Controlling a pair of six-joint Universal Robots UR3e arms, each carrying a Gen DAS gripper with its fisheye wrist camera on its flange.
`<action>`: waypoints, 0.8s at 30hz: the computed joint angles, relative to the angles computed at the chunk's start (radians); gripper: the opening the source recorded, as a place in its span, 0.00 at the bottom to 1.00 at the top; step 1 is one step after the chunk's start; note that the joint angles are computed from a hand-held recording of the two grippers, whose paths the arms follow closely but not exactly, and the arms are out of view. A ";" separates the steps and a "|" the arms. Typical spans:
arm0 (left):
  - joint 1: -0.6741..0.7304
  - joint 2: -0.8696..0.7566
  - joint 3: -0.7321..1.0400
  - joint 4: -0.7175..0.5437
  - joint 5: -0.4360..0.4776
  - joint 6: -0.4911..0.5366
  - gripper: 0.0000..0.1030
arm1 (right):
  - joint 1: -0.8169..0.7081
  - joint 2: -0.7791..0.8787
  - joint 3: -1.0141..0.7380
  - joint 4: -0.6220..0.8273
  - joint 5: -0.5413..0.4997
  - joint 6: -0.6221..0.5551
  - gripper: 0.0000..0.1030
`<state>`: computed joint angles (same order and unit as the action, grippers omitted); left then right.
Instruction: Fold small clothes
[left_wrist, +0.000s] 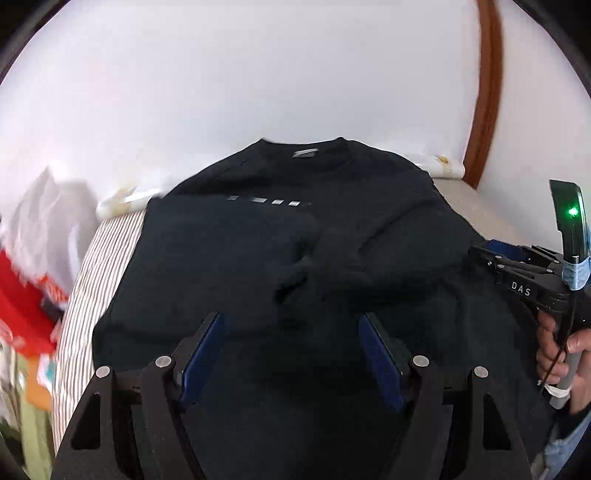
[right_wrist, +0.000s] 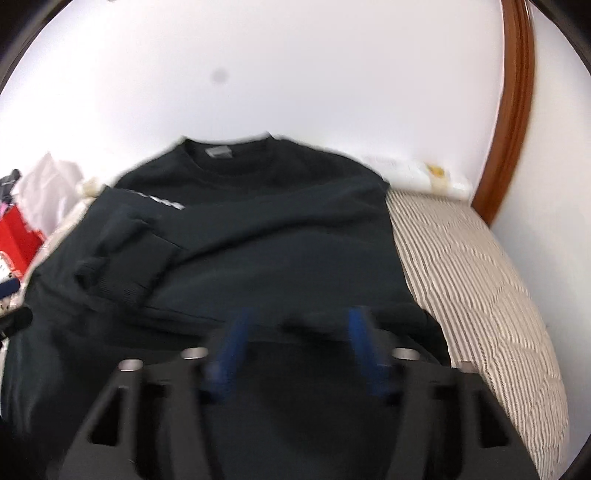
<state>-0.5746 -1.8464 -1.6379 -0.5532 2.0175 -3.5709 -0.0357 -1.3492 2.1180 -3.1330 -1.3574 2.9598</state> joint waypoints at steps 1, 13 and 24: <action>-0.004 -0.036 0.041 -0.015 0.015 0.012 0.71 | -0.013 0.026 -0.002 -0.020 0.020 0.008 0.34; -0.005 -0.307 0.300 -0.142 0.127 0.106 0.71 | -0.047 0.107 0.001 -0.086 0.087 0.034 0.34; 0.040 -0.278 0.300 -0.099 0.170 0.050 0.13 | -0.037 0.138 -0.008 -0.106 0.075 0.043 0.34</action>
